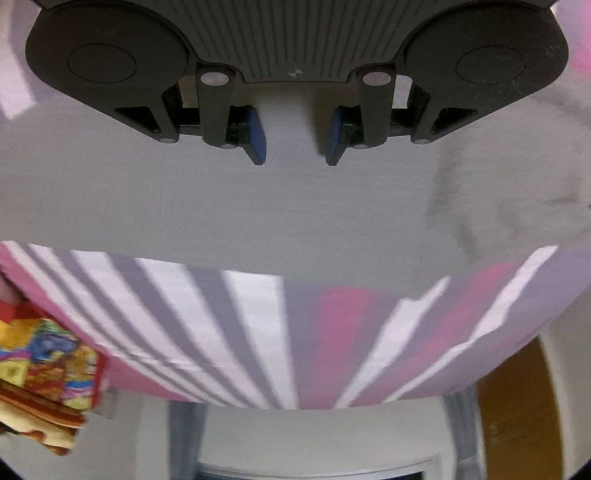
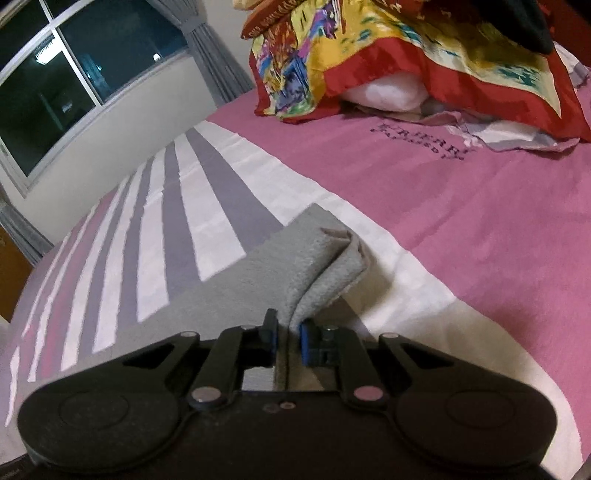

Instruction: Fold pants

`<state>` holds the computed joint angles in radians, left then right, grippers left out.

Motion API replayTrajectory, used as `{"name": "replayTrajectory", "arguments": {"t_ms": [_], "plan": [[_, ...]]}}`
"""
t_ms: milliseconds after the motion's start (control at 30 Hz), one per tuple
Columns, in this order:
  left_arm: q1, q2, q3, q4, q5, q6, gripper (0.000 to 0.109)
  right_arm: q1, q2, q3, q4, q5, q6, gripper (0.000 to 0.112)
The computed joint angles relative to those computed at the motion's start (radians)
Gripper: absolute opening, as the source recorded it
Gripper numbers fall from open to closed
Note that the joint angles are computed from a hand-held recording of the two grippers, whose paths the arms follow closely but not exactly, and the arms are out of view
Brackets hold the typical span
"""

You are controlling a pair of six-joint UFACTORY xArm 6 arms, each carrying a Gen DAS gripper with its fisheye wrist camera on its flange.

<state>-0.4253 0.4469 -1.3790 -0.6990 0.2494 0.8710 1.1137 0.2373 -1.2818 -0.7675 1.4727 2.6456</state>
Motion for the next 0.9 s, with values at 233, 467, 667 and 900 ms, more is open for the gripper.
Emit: {"name": "replayTrajectory", "arguments": {"t_ms": [233, 467, 667, 900], "plan": [[0.016, 0.078, -0.019, -0.059, -0.079, 0.128, 0.036, -0.042, 0.107, -0.181, -0.108, 0.004, -0.216, 0.012], [0.037, 0.072, -0.039, -0.12, -0.011, 0.132, 0.037, -0.12, 0.303, -0.466, -0.261, -0.191, -0.448, 0.012], [0.088, 0.045, -0.04, -0.221, 0.101, 0.138, 0.037, -0.212, 0.533, -0.7, -0.232, -0.581, -0.573, 0.021], [0.176, 0.064, -0.118, -0.349, 0.333, 0.004, 0.086, -0.236, 0.564, -0.675, -0.115, -0.733, -0.588, 0.059]]}}
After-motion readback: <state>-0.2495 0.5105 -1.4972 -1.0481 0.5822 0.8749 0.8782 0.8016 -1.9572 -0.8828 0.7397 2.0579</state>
